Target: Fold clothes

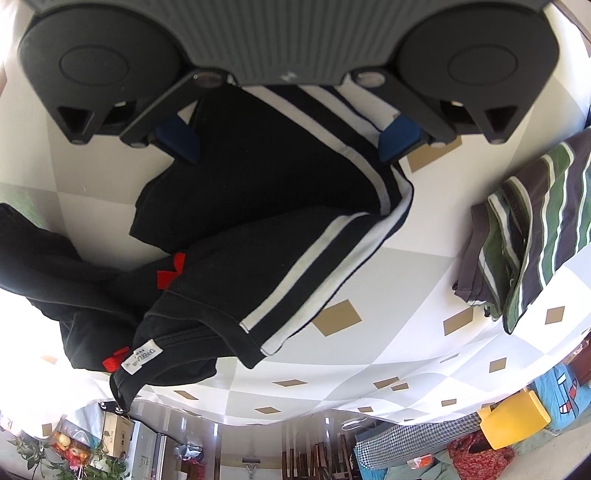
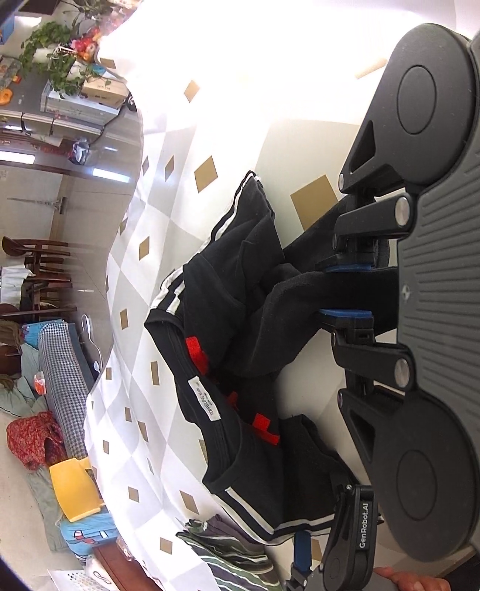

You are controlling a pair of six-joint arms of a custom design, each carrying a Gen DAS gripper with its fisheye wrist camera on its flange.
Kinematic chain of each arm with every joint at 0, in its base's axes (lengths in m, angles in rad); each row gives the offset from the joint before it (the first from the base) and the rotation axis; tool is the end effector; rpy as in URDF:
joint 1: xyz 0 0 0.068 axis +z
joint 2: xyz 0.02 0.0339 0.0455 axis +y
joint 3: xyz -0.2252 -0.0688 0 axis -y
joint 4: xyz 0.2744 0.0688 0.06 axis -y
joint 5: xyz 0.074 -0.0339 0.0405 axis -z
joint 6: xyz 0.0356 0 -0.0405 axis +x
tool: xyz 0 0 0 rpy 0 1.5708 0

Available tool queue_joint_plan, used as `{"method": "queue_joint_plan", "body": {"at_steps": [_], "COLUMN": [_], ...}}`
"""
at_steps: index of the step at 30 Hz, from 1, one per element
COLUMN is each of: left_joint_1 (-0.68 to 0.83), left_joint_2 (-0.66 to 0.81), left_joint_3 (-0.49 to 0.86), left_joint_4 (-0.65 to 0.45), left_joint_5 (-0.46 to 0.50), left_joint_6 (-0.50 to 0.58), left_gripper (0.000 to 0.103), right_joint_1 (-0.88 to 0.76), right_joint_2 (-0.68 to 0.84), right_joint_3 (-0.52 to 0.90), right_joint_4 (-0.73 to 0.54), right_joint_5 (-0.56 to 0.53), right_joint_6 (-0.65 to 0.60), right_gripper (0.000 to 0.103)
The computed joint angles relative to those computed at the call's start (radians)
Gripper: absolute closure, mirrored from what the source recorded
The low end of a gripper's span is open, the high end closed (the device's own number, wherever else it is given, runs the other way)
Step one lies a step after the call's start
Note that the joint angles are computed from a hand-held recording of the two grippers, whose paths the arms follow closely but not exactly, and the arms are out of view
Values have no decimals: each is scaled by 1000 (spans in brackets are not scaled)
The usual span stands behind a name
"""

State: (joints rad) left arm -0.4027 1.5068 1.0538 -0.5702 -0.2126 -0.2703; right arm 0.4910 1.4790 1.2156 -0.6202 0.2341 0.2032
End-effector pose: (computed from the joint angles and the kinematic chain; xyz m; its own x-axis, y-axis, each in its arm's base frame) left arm 0.3114 -0.1245 0.1792 -0.8323 0.0708 -0.5498 0.0620 0.9975 0.0346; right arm 0.3115 0.1572 0.2403 -0.7340 -0.1699 -0.6575 -0.1845 0.9817 -0.0476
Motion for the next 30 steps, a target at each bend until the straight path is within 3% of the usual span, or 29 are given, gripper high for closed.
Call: {"method": "queue_joint_plan", "body": {"at_steps": [10, 22, 27, 30], "left_joint_1": [47, 112, 96, 75], "left_joint_2": [-20, -21, -37, -64], "left_joint_3": [-6, 8, 7, -5], "left_joint_4": [-47, -110, -125, -121], "left_joint_5": [23, -33, -52, -66], "left_joint_6": [-50, -125, -145, -148], "left_gripper": [0, 0, 0, 0], "right_joint_1": [1, 29, 28, 28], "right_joint_2": [-56, -115, -193, -234], "right_joint_3": [-18, -80, -137, -167], "right_joint_4": [-51, -153, -101, -64], "right_joint_5": [56, -5, -46, -54], "right_joint_6": [87, 173, 226, 253], "right_gripper": [85, 84, 66, 63]}}
